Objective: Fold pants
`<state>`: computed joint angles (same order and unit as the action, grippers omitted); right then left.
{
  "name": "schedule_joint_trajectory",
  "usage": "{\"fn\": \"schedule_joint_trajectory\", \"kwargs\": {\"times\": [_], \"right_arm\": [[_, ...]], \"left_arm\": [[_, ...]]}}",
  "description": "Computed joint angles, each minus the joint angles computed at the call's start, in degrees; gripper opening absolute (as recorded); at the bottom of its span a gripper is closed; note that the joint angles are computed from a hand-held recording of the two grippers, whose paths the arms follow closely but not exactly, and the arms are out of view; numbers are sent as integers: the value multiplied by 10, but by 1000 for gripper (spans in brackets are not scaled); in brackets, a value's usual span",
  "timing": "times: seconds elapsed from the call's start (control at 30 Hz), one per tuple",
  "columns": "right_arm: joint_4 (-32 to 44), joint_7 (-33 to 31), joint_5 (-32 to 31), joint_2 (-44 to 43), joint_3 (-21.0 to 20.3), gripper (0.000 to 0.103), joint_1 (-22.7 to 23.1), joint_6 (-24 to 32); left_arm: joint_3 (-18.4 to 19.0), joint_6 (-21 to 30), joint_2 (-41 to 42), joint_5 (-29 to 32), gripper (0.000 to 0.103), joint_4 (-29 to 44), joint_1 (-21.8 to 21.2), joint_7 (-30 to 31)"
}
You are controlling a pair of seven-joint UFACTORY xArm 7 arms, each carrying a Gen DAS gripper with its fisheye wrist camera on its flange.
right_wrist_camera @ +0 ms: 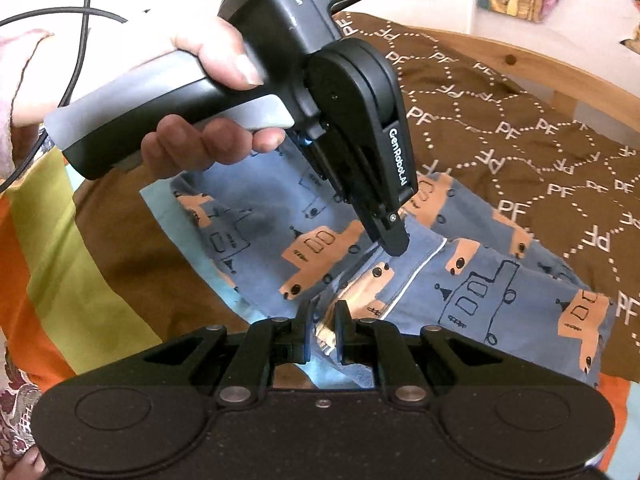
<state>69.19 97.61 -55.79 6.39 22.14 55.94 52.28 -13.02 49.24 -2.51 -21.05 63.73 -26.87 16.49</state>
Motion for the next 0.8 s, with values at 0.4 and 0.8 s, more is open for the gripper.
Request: {"fn": "schedule_joint_trajectory", "kwargs": {"times": [0.4,0.8], "right_arm": [[-25,21,11,-5,-9,47,2,-32],[-128,-42,99,-172,76,102,-41,237]], "left_arm": [[1,-15,-5,7,19,-20,1,11],[-36,-181,-131,125,97,-176,3,-146]]}}
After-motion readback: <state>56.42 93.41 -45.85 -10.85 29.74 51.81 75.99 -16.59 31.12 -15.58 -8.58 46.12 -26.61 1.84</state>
